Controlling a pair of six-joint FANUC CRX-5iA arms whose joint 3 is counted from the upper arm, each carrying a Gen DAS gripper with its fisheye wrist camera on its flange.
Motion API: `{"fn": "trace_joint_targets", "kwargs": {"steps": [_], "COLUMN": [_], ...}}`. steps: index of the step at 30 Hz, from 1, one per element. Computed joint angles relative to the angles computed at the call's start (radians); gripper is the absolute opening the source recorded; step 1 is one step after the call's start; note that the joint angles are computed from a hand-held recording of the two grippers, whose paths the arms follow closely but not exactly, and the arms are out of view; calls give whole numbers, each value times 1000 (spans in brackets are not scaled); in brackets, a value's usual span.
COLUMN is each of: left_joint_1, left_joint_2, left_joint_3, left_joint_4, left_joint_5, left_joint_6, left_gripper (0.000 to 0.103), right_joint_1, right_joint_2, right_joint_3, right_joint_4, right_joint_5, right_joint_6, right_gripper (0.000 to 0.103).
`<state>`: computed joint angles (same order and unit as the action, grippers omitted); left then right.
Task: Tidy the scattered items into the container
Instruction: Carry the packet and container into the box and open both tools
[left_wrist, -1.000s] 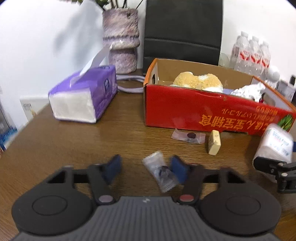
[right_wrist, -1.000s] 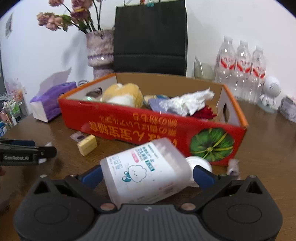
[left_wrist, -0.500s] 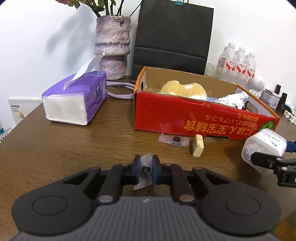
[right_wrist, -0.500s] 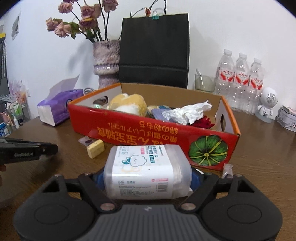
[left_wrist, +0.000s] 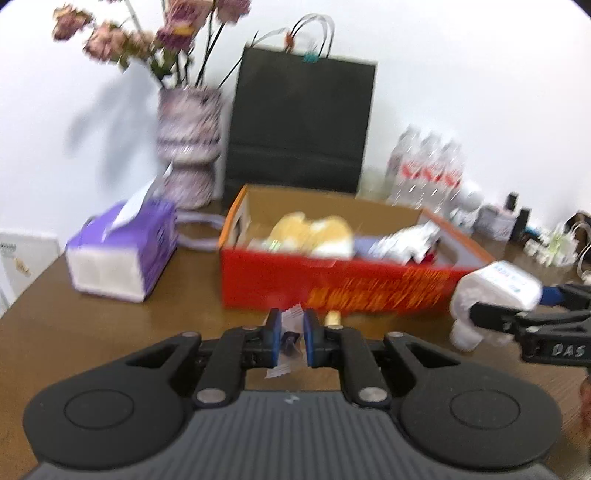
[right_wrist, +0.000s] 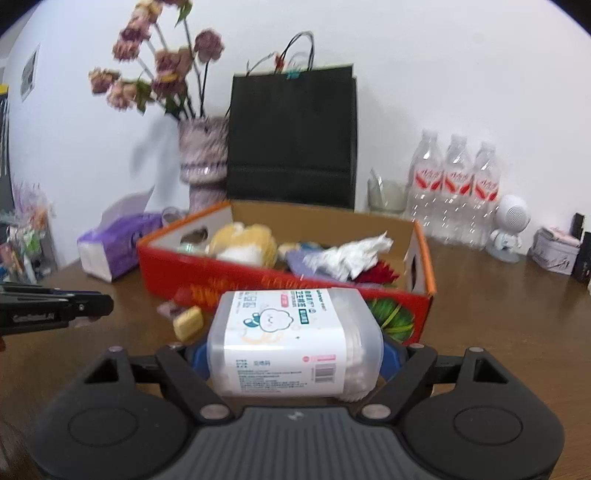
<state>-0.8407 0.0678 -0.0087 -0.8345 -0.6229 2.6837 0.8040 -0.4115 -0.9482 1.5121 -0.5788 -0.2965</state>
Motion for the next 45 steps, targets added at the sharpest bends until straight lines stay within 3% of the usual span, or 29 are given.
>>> {"fn": "trace_joint_targets", "kwargs": {"steps": [7,14,21,23,30,42,43,44,45], "left_joint_1": [4,42,84,100,125,116,112,107,99], "left_joint_2": [33,119,236,276,330,345,348,350,354], "left_joint_3": [108,222,337,372,412,430,435,443,453], "left_joint_4": [-51,-54,4,40,100,90,86,78,65], "left_joint_5": [65,122,87,76,29,-13,-23,-39,-62], "left_joint_6": [16,62,48,23,-46,-87,-93,-92,-81], "left_gripper": [13,13,13,13,13,15,18,43,90], "right_joint_1": [-122,-243,-481,-516,-469,-447,-445,-440,-436], "right_joint_2": [4,94,178,201,283,292,293,295,297], "right_joint_3": [53,159,253,276,273,263,264,264,266], "right_joint_4": [171,296,750,817,558,508,496,471,448], "right_joint_5": [67,144,357,392,378,357,359,358,356], "right_joint_6": [-103,-223,-609,-665,-441,-389,-377,-358,-344], "right_gripper": [82,82,82,82,82,82,82,82,89]}}
